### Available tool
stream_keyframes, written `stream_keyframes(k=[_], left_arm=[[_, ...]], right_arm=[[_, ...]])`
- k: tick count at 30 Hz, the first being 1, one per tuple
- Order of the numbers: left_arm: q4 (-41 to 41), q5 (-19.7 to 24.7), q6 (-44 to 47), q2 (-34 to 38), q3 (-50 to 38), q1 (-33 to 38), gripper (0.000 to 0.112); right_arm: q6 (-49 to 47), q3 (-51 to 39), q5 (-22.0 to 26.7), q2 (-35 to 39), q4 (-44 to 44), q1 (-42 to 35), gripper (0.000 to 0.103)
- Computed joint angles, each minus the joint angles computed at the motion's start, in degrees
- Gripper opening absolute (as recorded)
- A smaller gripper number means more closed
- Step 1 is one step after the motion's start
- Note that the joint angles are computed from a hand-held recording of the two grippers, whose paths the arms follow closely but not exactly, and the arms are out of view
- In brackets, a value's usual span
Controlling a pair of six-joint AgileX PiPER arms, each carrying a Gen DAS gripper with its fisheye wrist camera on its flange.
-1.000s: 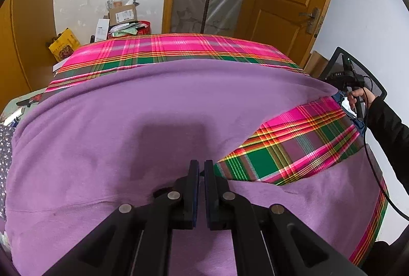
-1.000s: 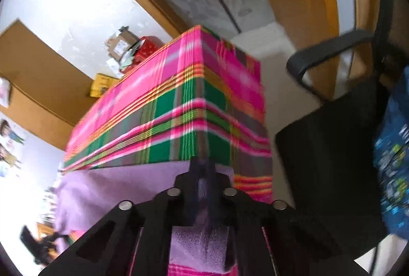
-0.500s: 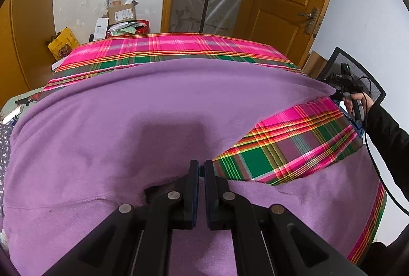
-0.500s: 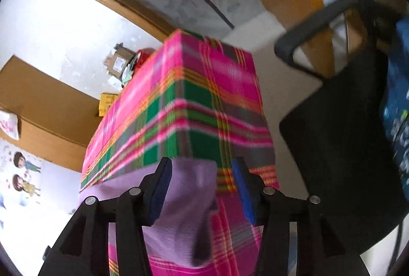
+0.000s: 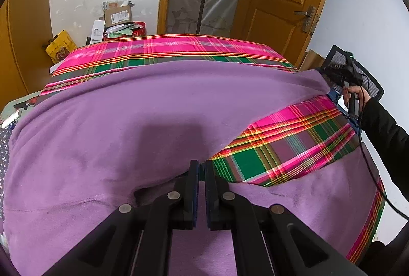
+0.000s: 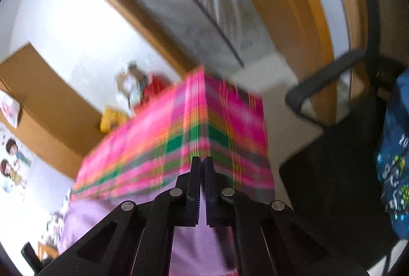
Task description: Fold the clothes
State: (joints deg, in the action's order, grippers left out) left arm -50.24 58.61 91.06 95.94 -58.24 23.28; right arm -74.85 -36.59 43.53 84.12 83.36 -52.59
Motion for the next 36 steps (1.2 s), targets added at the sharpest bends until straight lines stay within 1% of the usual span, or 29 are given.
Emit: stream_keyframes(k=[1, 5, 6, 7, 8, 9, 12, 14, 15, 16, 17, 19, 21, 23, 27, 29, 30, 31, 32, 33, 36], left_arm=[[0.0, 0.0, -0.1, 0.1, -0.1, 0.0, 0.003], [-0.3, 0.1, -0.1, 0.6, -0.2, 0.2, 0.003], [-0.3, 0.2, 0.0, 0.7, -0.1, 0.2, 0.003], [-0.4, 0.3, 0.1, 0.7, -0.1, 0.2, 0.003], [-0.3, 0.3, 0.1, 0.7, 0.1, 0.2, 0.003], [-0.2, 0.2, 0.2, 0.7, 0.2, 0.1, 0.003], [-0.2, 0.1, 0.3, 0.4, 0.7, -0.2, 0.003], [-0.3, 0.2, 0.3, 0.1, 0.9, -0.1, 0.003], [-0.3, 0.3, 0.3, 0.0, 0.9, -0.1, 0.003], [-0.3, 0.2, 0.3, -0.1, 1.0, 0.0, 0.003], [-0.3, 0.2, 0.3, -0.2, 1.1, 0.0, 0.003], [-0.2, 0.1, 0.3, -0.2, 1.2, 0.1, 0.003], [-0.1, 0.0, 0.2, -0.1, 1.2, 0.0, 0.003], [-0.1, -0.1, 0.1, -0.1, 1.2, -0.1, 0.003], [-0.2, 0.1, 0.2, -0.2, 1.3, -0.2, 0.003], [-0.4, 0.3, 0.4, -0.4, 1.5, 0.0, 0.003], [-0.5, 0.5, 0.6, -0.6, 1.6, 0.2, 0.003], [-0.6, 0.6, 0.8, -0.7, 1.7, 0.3, 0.003], [-0.7, 0.8, 1.0, -0.8, 1.7, 0.6, 0.003], [-0.9, 1.1, 1.2, -0.7, 1.6, 1.1, 0.003], [-1.2, 1.9, 1.3, -0.3, 1.2, 2.2, 0.003]], right_arm=[[-1.6, 0.4, 0.3, -0.5, 2.5, -0.9, 0.003], [1.2, -0.9, 0.5, 1.4, 1.3, -2.3, 0.009], [1.9, -1.0, 1.1, 2.1, 0.3, -2.9, 0.018], [2.6, -1.0, 1.9, 2.9, -0.6, -3.5, 0.038], [3.0, -1.0, 3.6, 4.3, -1.4, -4.3, 0.047], [3.4, -1.2, 4.6, 5.6, -2.4, -4.4, 0.053], [4.6, -2.2, 7.3, 9.5, -5.3, -3.7, 0.053], [6.9, -3.8, 7.5, 11.5, -8.7, -1.5, 0.053], [7.5, -4.1, 6.8, 11.4, -9.6, -0.4, 0.053], [8.1, -4.4, 6.1, 11.4, -10.5, 0.7, 0.051], [8.6, -4.7, 5.4, 11.3, -11.4, 1.8, 0.046], [7.8, -4.1, 2.9, 9.4, -10.7, 3.4, 0.018], [6.8, -3.4, 0.0, 7.2, -9.4, 4.8, 0.007], [5.8, -3.2, -2.3, 5.6, -8.3, 5.7, 0.007], [4.8, -2.7, -8.8, 2.1, -5.8, 9.7, 0.007], [6.7, -2.9, -13.8, 1.1, -5.6, 12.7, 0.01], [10.3, -3.6, -15.3, 0.9, -8.4, 13.2, 0.013], [15.5, -4.2, -16.5, 1.5, -12.4, 13.5, 0.023], [18.5, -4.3, -15.6, 1.8, -14.4, 12.3, 0.029], [19.1, -3.9, -15.0, 1.8, -14.2, 11.4, 0.034], [16.5, -0.4, -11.4, 0.4, -9.9, 5.6, 0.036]])
